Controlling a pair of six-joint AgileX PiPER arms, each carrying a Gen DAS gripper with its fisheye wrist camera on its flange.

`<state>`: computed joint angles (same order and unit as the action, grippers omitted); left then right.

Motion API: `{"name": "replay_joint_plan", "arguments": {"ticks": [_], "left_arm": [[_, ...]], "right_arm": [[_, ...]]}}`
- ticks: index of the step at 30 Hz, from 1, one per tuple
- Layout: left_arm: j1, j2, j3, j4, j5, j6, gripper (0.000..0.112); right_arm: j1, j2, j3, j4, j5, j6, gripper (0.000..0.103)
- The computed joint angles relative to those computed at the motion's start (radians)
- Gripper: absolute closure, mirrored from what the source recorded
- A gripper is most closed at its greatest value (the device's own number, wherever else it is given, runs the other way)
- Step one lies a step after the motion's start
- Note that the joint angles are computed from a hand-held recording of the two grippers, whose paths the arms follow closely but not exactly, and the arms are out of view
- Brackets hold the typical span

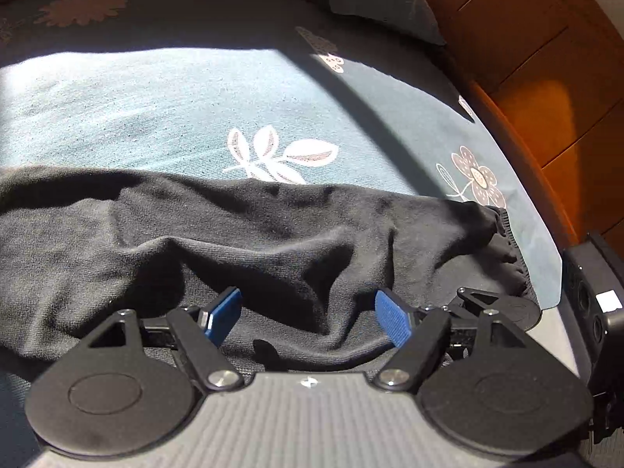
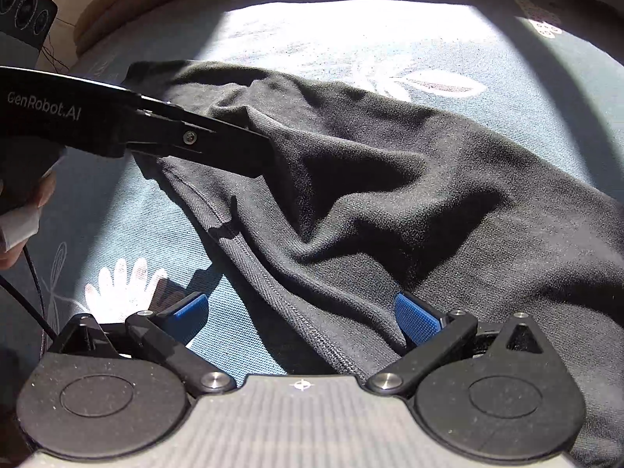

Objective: Fold clothes

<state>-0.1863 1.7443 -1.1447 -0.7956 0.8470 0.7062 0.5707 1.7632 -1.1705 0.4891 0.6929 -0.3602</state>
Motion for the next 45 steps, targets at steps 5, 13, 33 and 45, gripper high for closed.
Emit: {"name": "replay_joint_plan", "arguments": {"ticks": [5, 13, 33, 45], "left_arm": [[-0.045, -0.045, 0.106, 0.065, -0.073, -0.049, 0.035], [-0.06, -0.066, 0.037, 0.191, -0.036, -0.129, 0.035], [0.023, -0.037, 0.061, 0.305, -0.083, -0.123, 0.033], [0.155, -0.072, 0.13, 0.122, -0.019, 0.096, 0.024]], "right_arm": [[-0.027, -0.053, 0.048, 0.081, 0.119, -0.041, 0.0], [-0.11, -0.072, 0.037, -0.059, 0.004, -0.04, 0.0], [-0.121, 0.189, -0.353, 0.172, 0.159, -0.421, 0.0], [-0.111, 0.497, -0.799, 0.22, 0.481, -0.267, 0.0]]}}
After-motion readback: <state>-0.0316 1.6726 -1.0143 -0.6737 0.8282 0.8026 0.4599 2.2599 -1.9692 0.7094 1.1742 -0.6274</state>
